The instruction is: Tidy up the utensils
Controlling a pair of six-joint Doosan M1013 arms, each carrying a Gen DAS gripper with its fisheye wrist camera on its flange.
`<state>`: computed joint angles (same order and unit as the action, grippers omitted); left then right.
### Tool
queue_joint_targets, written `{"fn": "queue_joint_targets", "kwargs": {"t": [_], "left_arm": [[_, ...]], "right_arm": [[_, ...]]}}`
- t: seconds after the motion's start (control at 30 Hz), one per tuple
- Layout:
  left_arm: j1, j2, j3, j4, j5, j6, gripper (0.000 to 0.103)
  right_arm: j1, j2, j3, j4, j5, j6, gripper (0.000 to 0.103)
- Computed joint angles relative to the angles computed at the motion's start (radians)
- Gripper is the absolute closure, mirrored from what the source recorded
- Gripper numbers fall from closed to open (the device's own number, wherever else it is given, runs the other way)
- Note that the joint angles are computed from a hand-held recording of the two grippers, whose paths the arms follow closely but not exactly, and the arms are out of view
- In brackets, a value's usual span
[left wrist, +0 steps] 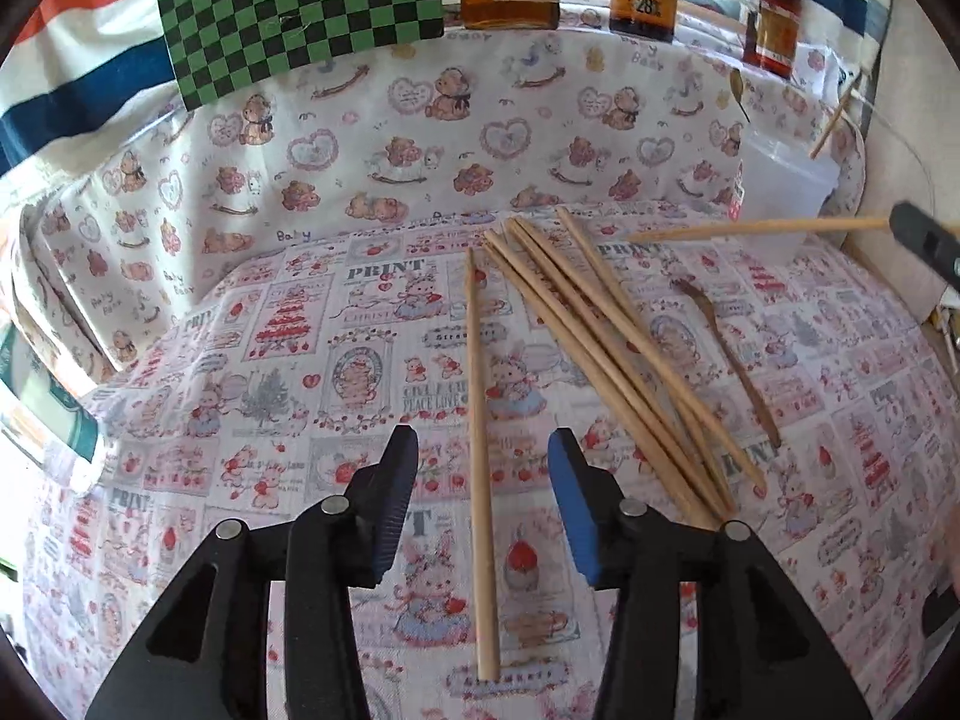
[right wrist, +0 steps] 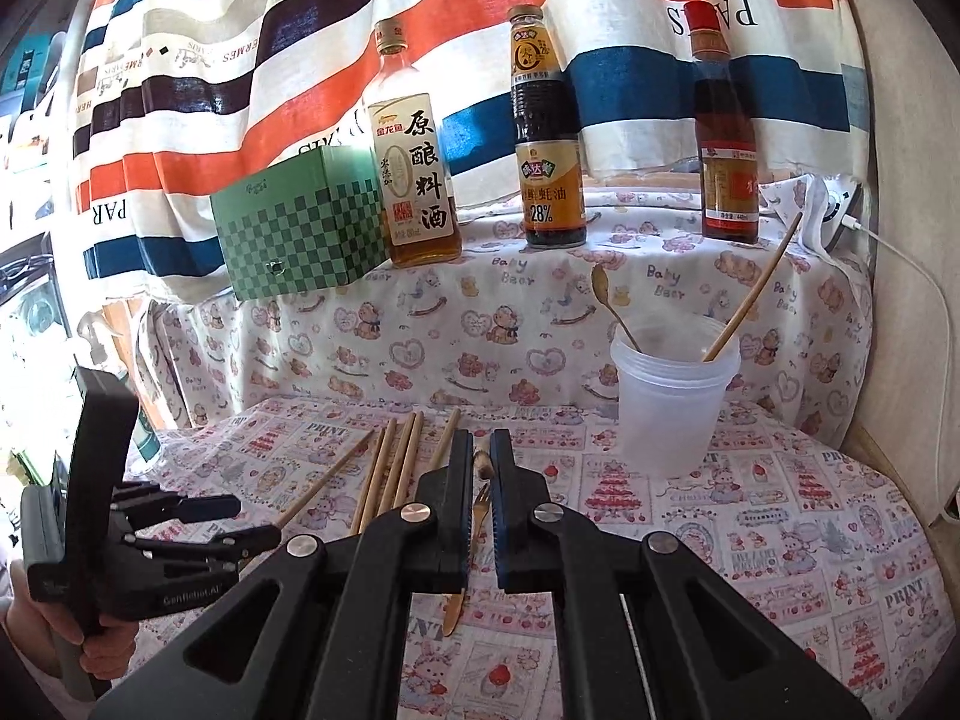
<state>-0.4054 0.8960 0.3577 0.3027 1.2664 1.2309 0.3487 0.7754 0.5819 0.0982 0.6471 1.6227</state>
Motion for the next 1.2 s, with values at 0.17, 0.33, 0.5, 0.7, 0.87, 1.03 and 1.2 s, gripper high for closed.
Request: {"fn": "queue_joint_targets", "kwargs": {"t": [0.17,0.33,0.5,0.7,0.87,1.03,1.2], "left_arm": [[0.005,-0.085,0.164,-0.072,-0.022,-0.057,0.06],[-0.001,-0.134,0.265,-0.059,-0.074,-0.073,0.08],[0.008,-0.119,0.219,-0.11,-0.043,-0.06,0.097],[-0.011,-0.217,0.328,0.044,-0.266,-0.172,0.097],[-0.021,-0.243,0.314,0.146,-0.361,-0.198,0.097],[-0.016,-0.2,0.201,0.12,-0.315,-0.144,0.097],[-0.01,-0.153,0.114,0.093,-0.222,-0.102,0.097]], "right_arm": [[-0.002,-0.013,0.016,0.043,-0.009,-0.026,0.097],[0.006,-0.034,0.053,0.031,-0.049,-0.048,0.097],[-0.001,-0.048,0.074,0.038,-0.08,-0.024,0.097],[-0.012,-0.059,0.089,0.075,-0.104,-0.016,0.097],[-0.017,-0.059,0.085,0.114,-0.092,-0.035,0.097],[-0.017,-0.058,0.085,0.11,-0.094,-0.034,0.097],[-0.019,-0.054,0.075,0.115,-0.08,-0.027,0.097]]}}
